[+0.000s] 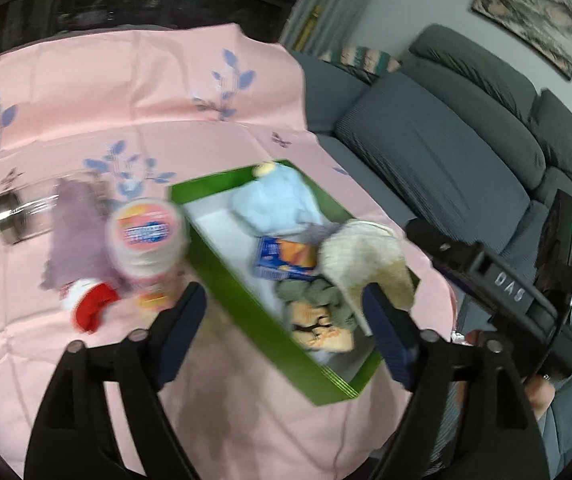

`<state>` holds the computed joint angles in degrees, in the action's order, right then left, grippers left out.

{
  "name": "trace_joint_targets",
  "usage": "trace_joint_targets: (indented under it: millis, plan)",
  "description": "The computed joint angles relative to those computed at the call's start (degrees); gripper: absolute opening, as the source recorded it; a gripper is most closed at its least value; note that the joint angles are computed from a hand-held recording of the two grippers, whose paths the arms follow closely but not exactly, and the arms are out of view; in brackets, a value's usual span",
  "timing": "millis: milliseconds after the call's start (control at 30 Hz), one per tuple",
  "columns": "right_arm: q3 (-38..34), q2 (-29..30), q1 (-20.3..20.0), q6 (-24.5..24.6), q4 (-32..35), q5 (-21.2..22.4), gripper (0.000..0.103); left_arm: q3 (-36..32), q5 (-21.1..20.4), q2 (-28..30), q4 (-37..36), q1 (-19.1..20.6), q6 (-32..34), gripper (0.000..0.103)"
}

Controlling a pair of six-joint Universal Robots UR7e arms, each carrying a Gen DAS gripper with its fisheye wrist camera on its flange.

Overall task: Organize soft objects
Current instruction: 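Move the right tool to the red-white sock and grasp it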

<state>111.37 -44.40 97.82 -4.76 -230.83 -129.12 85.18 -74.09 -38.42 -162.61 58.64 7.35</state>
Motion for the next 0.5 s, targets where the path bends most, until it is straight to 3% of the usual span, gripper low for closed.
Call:
trace_joint_targets:
  millis: [200,333,500]
  plan:
    - [-2.45,2.06,2.46,-2.85,0.78,0.69,0.090,5.75,3.99,-5.13,-4.79,2.09,-2.80,0.091]
    - [-4.00,3.32,3.86,-4.04,2.18,2.18,0.090,10.29,8.77,-8.74,-9.47,3.48,-4.47,0.102]
    - [-6.07,4.56,4.52,-1.24,7.62,6.69,0.090,13.28,13.20,-11.77,-11.68,6.08,-6.31,0.102]
